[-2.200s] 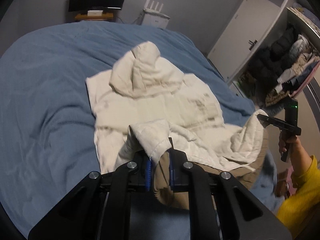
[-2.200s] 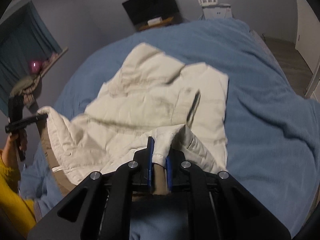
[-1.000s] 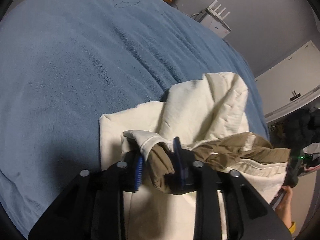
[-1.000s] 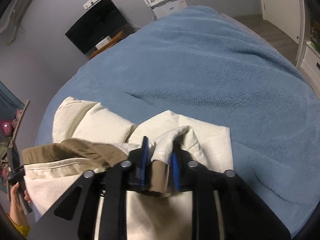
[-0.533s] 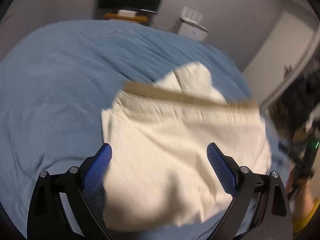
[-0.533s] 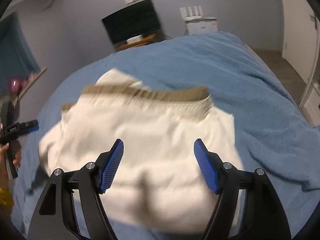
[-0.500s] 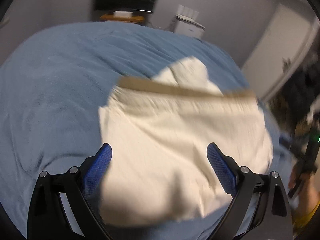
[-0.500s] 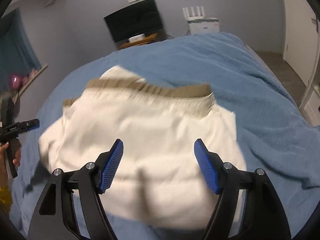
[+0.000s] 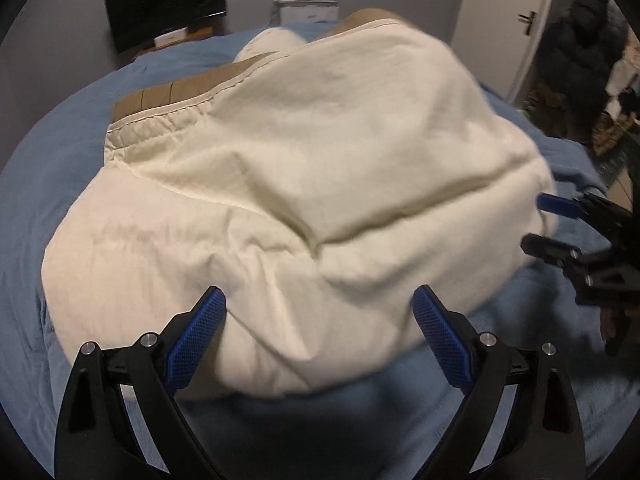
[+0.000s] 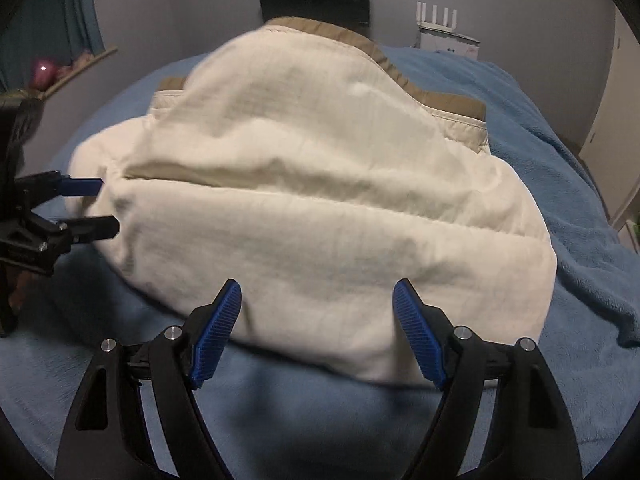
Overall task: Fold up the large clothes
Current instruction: 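Fold the hem up over the jacket toward the hood and release both grippers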
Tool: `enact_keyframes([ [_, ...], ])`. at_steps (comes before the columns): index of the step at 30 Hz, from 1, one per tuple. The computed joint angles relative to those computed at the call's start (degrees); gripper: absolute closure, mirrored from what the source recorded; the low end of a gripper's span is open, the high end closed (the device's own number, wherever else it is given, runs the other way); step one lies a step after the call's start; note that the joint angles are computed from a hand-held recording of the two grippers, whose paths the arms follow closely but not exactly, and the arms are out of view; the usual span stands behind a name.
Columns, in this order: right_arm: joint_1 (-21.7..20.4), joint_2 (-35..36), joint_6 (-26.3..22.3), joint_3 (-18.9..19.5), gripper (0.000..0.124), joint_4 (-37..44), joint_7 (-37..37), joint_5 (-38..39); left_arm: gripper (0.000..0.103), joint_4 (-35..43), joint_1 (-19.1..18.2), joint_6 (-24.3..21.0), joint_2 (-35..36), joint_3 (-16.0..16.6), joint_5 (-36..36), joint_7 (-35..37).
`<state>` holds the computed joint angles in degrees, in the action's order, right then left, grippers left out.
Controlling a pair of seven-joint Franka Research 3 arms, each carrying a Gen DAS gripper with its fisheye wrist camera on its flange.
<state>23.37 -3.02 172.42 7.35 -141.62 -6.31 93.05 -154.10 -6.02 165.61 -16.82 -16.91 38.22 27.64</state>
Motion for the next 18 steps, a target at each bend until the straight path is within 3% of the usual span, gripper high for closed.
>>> enact_keyframes([
  [4, -0.3, 4.9, 1.4, 0.0, 0.049, 5.4, -0.5, 3.4, 0.011, 6.2, 4.4, -3.7, 5.5, -2.5, 10.6, -5.6],
  [8, -0.5, 10.4, 3.4, 0.1, 0.049, 12.0, 6.0, -0.6, 0.008, 11.0, 3.4, -4.1, 10.8, 1.9, 10.5, -4.0],
  [11, -0.8, 14.6, 3.8, 0.3, 0.049, 16.3, 19.0, -11.8, 0.006, 14.7, 2.2, -4.5, 14.9, 5.2, 5.0, 0.9],
  [14, -0.2, 18.3, 4.3, -0.9, 0.048, 19.9, 32.3, -23.6, 0.006, 19.1, 1.7, -8.2, 17.7, 6.8, 9.4, -2.1],
  [16, 3.1, 20.8, 3.2, -5.2, 0.047, 22.5, 44.9, -35.3, 0.006, 21.7, 1.4, -9.3, 19.4, 7.7, 8.6, -2.4],
  [18, 4.4, 22.7, 2.3, -7.3, 0.047, 25.1, 51.5, -40.9, 0.006, 24.2, 1.3, -11.0, 20.8, 8.7, 7.6, -2.0],
])
